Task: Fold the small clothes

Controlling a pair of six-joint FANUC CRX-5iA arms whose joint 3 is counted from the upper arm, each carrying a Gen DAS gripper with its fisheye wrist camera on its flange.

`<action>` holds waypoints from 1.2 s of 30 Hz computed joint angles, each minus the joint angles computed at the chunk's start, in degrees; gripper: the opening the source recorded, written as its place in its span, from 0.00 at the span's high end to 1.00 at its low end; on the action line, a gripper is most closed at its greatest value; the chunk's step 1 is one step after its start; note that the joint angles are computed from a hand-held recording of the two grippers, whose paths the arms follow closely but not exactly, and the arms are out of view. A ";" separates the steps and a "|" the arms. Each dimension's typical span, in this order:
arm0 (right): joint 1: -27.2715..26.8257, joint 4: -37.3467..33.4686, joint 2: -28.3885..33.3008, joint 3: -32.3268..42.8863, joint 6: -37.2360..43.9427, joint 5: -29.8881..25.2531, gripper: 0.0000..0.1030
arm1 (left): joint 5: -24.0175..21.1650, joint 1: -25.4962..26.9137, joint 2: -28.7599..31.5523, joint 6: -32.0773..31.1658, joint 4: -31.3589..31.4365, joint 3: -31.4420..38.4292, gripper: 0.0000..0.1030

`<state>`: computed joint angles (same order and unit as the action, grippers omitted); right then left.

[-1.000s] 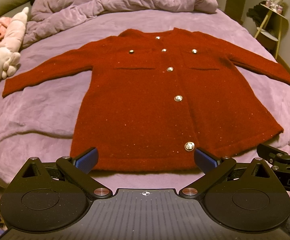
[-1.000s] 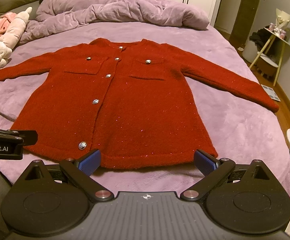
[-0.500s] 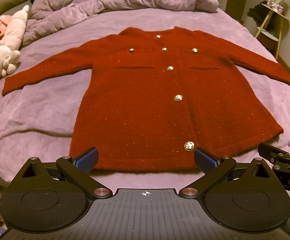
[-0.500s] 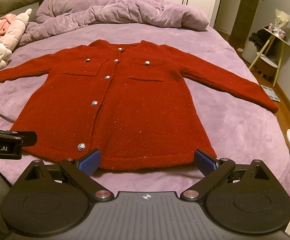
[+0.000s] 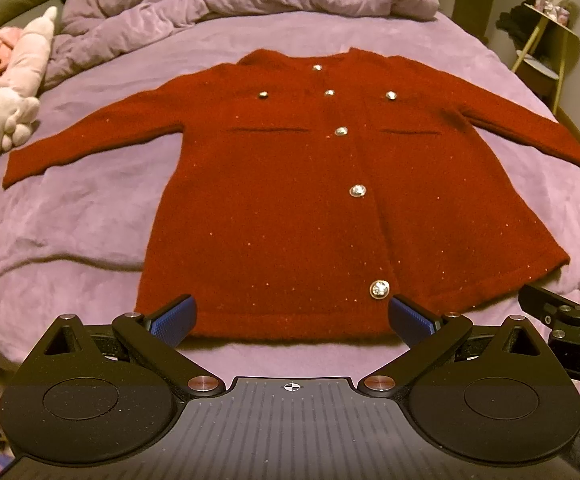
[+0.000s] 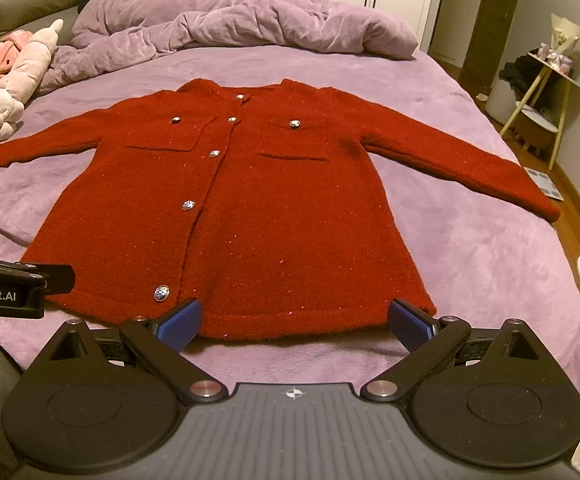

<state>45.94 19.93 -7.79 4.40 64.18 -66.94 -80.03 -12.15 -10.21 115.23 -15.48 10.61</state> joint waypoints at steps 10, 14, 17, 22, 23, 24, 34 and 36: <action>-2.56 -5.68 -0.17 0.96 1.28 0.38 0.04 | 0.13 0.68 0.02 -0.32 0.77 -0.64 0.00; -2.66 -6.26 -0.11 0.92 1.91 0.60 0.04 | 0.20 1.12 0.10 -0.44 1.52 -1.00 0.00; -2.65 -6.45 -0.04 0.97 2.59 0.69 0.04 | 0.33 1.47 0.15 -0.58 2.09 -1.28 0.00; -3.20 -8.36 0.02 1.30 3.43 1.13 0.04 | 0.13 1.93 0.25 -0.84 2.56 -1.48 0.00; -3.56 -9.00 0.14 1.54 3.77 1.07 0.04 | 0.07 2.01 0.30 -0.80 2.66 -1.49 0.00; -4.04 -10.09 0.24 1.80 4.27 1.15 0.04 | 0.11 2.10 0.31 -0.73 2.77 -1.57 0.00; -18.77 -33.34 4.08 5.97 8.87 3.37 0.04 | 10.81 7.56 -1.80 -5.14 10.58 -8.14 0.00; -21.98 -34.83 5.34 5.87 7.89 6.80 0.05 | 14.89 9.34 -1.79 -7.74 12.83 -9.79 0.00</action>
